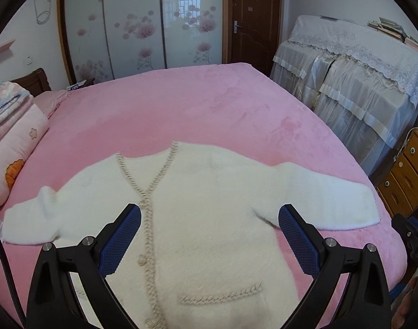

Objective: Fold large clothes
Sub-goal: 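Move the right tool to the sleeve cuff and grasp it, then fold the held sleeve across the cardigan body with the right tool, release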

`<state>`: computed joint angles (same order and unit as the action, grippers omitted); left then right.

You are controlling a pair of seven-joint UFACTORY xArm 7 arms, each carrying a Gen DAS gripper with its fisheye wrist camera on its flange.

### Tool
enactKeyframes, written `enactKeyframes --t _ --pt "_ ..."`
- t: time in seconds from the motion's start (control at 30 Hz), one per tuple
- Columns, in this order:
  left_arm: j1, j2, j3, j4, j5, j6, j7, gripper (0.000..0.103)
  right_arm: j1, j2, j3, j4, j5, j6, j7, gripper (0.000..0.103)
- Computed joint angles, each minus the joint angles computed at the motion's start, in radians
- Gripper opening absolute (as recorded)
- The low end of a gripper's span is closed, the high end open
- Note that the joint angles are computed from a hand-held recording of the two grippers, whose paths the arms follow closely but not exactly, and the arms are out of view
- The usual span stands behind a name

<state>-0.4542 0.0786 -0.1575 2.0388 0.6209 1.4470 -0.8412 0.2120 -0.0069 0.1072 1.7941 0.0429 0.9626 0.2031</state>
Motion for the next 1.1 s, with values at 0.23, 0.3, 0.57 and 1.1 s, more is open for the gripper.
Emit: enactKeyframes --t 0.23,0.3,0.57,1.1 --pt "0.025 0.083 0.028 -0.053 -0.134 -0.115 0.006 0.1 -0.081 0.095 -0.053 -0.049 0.143 0.012 0.07 0.096" --pt "0.023 0.105 0.036 -0.068 -0.151 -0.142 -0.001 0.1 -0.104 0.115 -0.062 -0.073 0.171 -0.002 0.096 0.096" --pt "0.026 0.141 0.058 -0.153 -0.196 -0.327 -0.011 0.1 -0.167 0.182 -0.073 -0.135 0.245 -0.042 0.205 0.086" --pt "0.051 0.059 0.063 -0.233 -0.236 -0.293 0.033 0.097 -0.131 0.259 -0.063 -0.081 0.093 -0.277 0.252 0.009"
